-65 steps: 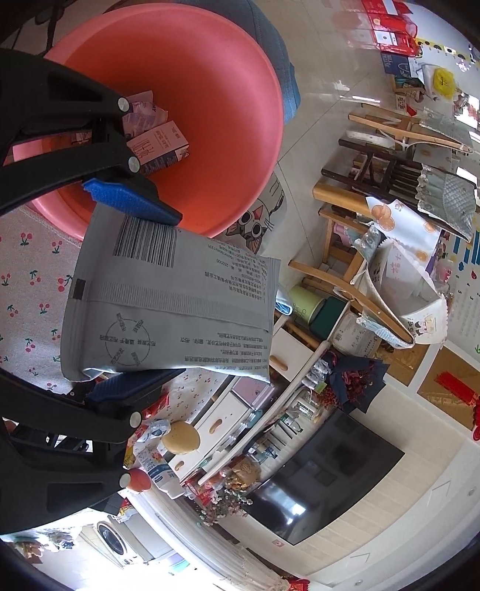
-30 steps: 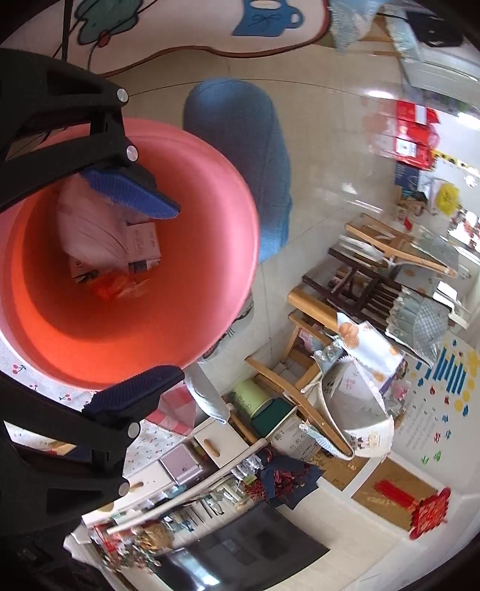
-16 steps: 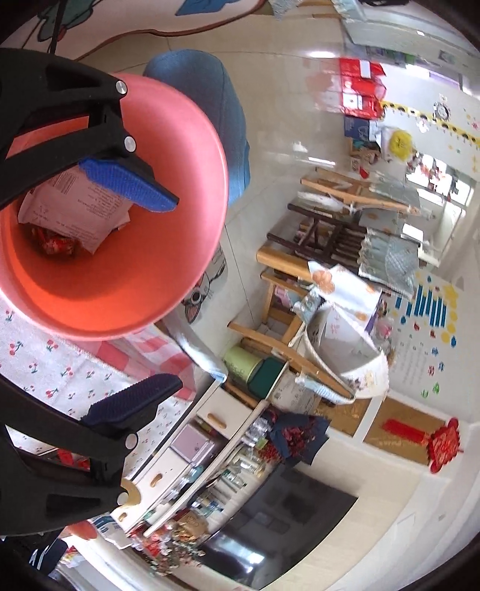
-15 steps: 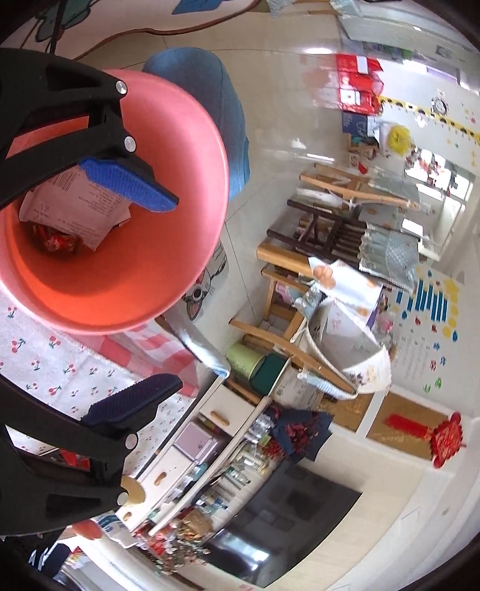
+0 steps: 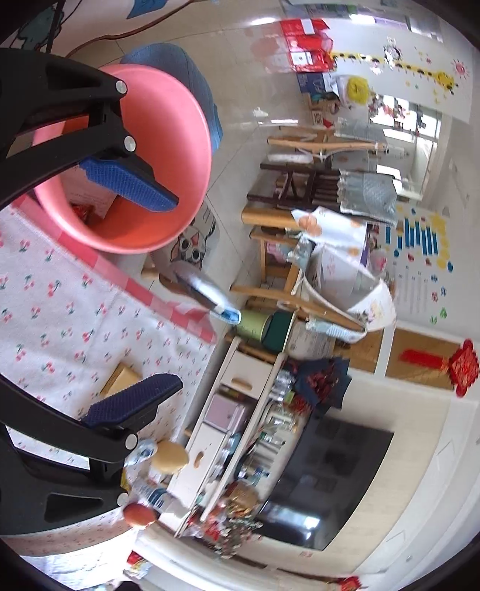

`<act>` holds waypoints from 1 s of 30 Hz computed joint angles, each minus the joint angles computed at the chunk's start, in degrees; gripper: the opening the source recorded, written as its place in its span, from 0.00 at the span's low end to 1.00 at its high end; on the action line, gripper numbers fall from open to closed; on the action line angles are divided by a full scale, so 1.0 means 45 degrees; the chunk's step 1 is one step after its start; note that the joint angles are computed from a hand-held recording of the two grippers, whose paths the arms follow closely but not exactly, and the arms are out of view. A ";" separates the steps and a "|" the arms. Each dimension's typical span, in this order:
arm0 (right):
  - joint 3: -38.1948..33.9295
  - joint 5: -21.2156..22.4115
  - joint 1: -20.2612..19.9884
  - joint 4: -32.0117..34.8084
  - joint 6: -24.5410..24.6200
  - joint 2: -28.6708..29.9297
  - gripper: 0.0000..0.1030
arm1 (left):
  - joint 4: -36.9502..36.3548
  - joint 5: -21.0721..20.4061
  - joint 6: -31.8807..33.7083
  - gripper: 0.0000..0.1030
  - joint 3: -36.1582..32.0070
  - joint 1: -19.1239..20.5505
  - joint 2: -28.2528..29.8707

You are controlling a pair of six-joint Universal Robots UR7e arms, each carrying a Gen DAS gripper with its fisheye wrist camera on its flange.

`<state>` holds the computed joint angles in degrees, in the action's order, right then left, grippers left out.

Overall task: Collect trash
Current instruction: 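Move both grippers back over the table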

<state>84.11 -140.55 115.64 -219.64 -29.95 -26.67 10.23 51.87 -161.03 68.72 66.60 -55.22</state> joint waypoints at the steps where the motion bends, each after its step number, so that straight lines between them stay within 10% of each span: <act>1: 0.0087 0.0063 -0.0031 -0.0345 -0.0239 -0.0060 0.95 | -0.0028 0.0065 0.0058 0.88 0.0239 -0.0084 -0.0136; 19: 0.1514 0.0040 -0.1276 -0.3873 -0.2942 -0.0869 0.95 | 0.1822 0.0726 -0.0220 0.88 0.0612 -0.1871 0.0561; 30: 0.0892 -0.0025 -0.2295 -0.3415 -0.2954 -0.0705 0.95 | 0.3141 0.0675 0.0879 0.88 -0.1326 -0.2026 0.2831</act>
